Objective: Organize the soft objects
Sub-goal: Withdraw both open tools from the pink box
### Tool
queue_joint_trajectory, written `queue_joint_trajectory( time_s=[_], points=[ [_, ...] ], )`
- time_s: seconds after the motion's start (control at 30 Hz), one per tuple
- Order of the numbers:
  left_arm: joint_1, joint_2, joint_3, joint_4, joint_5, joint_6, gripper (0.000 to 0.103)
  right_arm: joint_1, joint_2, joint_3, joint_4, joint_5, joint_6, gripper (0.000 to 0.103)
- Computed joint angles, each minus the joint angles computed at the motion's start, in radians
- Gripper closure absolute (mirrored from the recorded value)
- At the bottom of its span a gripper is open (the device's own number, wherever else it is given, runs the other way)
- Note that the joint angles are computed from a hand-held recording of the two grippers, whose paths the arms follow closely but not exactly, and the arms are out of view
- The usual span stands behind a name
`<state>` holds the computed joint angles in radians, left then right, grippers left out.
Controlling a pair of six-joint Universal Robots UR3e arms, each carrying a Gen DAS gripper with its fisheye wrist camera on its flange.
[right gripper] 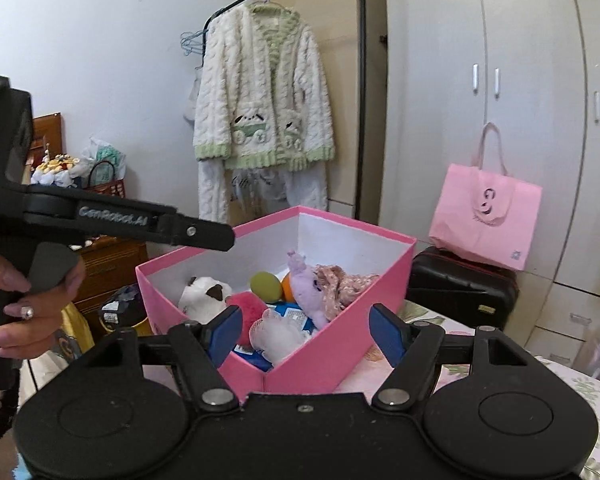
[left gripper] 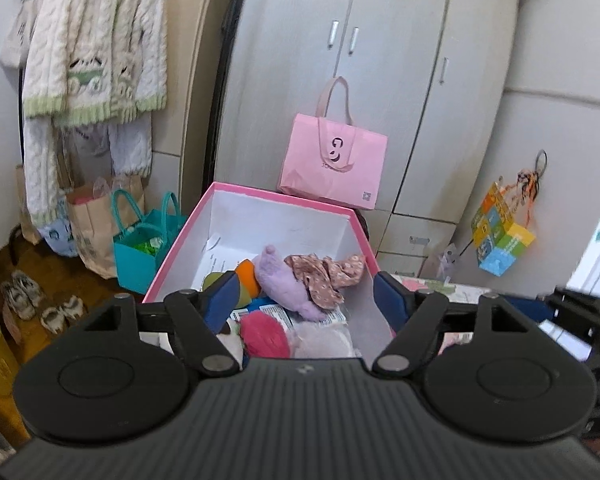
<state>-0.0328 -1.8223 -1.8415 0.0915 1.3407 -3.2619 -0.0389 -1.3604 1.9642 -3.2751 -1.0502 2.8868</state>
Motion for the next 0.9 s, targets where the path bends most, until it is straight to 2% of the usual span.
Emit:
queue_joint_trajectory(
  time_s=[0.1, 0.23, 0.37, 0.43, 0.53, 0.6, 0.63, 0.67, 0.77, 0.9],
  points=[
    [-0.026, 0.04, -0.041, 0.022, 0.023, 0.027, 0.026, -0.023, -0.055, 0.081, -0.058, 0.007, 0.013, 0.028],
    [-0.022, 0.119, -0.169, 0.125, -0.026, 0.026, 0.019, -0.062, -0.152, 0.237, -0.161, -0.026, 0.059, 0.028],
    [-0.046, 0.172, -0.26, 0.203, -0.03, 0.034, 0.016, -0.116, -0.25, 0.34, -0.159, -0.03, 0.074, 0.027],
    [-0.076, 0.174, -0.282, 0.244, 0.006, 0.019, 0.016, -0.138, -0.287, 0.381, -0.182, -0.027, 0.085, 0.02],
    [-0.114, 0.179, -0.291, 0.251, 0.038, 0.046, 0.013, -0.173, -0.341, 0.434, -0.2, -0.004, 0.1, 0.015],
    [-0.139, 0.182, -0.294, 0.255, 0.066, 0.05, 0.006, -0.195, -0.377, 0.461, -0.193, 0.009, 0.109, 0.012],
    [-0.149, 0.181, -0.298, 0.26, 0.08, 0.052, 0.003, -0.202, -0.389, 0.472, -0.191, 0.009, 0.113, 0.007],
    [-0.165, 0.176, -0.299, 0.267, 0.104, 0.054, 0.0, -0.209, -0.401, 0.487, -0.197, 0.006, 0.117, 0.006],
    [-0.218, 0.138, -0.285, 0.271, 0.197, 0.042, 0.0, -0.219, -0.42, 0.558, -0.233, -0.039, 0.102, 0.006],
    [-0.259, 0.101, -0.259, 0.235, 0.257, 0.046, 0.0, -0.252, -0.471, 0.581, -0.142, -0.086, 0.111, 0.006]
  ],
)
